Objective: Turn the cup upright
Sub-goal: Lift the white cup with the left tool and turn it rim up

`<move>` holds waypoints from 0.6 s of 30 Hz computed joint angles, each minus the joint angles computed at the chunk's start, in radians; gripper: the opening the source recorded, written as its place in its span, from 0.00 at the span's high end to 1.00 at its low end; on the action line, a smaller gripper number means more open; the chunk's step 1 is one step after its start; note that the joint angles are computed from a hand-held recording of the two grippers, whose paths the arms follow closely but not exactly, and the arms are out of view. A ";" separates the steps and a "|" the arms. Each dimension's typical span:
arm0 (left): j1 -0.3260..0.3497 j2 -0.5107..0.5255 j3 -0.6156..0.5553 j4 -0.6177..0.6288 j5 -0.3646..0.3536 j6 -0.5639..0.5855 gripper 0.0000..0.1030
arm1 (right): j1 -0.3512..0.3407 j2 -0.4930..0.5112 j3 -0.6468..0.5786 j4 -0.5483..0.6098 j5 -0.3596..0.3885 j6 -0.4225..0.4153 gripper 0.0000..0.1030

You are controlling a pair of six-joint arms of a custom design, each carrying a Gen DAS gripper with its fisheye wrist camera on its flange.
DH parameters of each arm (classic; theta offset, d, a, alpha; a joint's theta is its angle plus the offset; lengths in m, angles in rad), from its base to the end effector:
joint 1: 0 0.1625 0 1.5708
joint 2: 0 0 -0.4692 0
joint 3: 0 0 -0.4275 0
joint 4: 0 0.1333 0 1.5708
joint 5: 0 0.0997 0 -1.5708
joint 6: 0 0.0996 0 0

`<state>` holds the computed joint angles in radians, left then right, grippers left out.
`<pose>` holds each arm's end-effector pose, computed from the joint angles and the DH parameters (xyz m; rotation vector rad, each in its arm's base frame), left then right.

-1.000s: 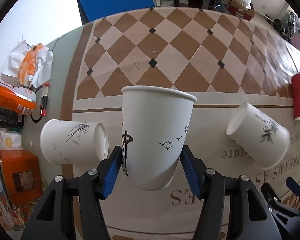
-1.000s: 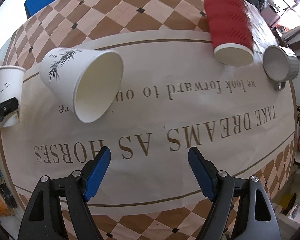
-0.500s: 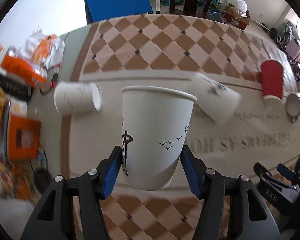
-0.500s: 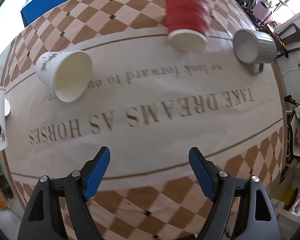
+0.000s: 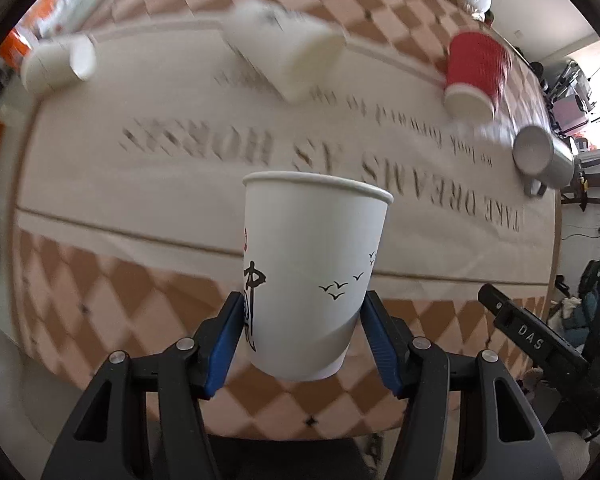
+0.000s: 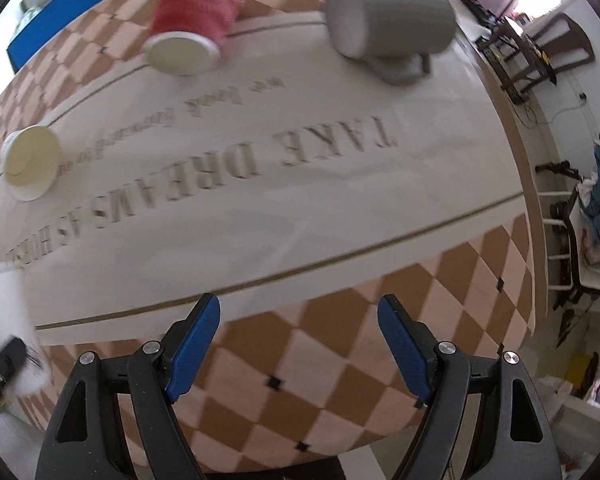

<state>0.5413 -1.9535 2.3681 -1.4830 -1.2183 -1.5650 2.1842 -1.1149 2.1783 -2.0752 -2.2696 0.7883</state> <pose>-0.1351 -0.2769 0.2956 -0.5633 2.4948 -0.2610 0.3205 -0.3350 0.0926 0.0381 -2.2771 0.0353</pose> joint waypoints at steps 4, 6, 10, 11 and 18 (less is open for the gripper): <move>0.028 0.041 0.047 -0.108 -0.011 0.010 0.45 | -0.067 -0.038 0.047 -0.044 -0.026 -0.041 0.20; 0.039 0.068 0.054 -0.126 -0.007 0.026 0.45 | -0.089 -0.050 0.062 -0.054 -0.032 -0.050 0.20; 0.047 0.113 0.056 -0.144 0.007 0.057 0.44 | -0.117 -0.063 0.077 -0.067 -0.038 -0.065 0.20; 0.048 0.123 0.053 -0.149 0.009 0.068 0.44 | -0.121 -0.066 0.079 -0.069 -0.040 -0.068 0.20; 0.055 0.173 0.037 -0.167 0.009 0.097 0.44 | -0.152 -0.074 0.084 -0.089 -0.049 -0.113 0.20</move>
<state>0.5960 -1.7800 2.4049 -1.6502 -1.2093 -1.4676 2.0321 -1.1885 2.2627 -2.1644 -2.3190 0.6751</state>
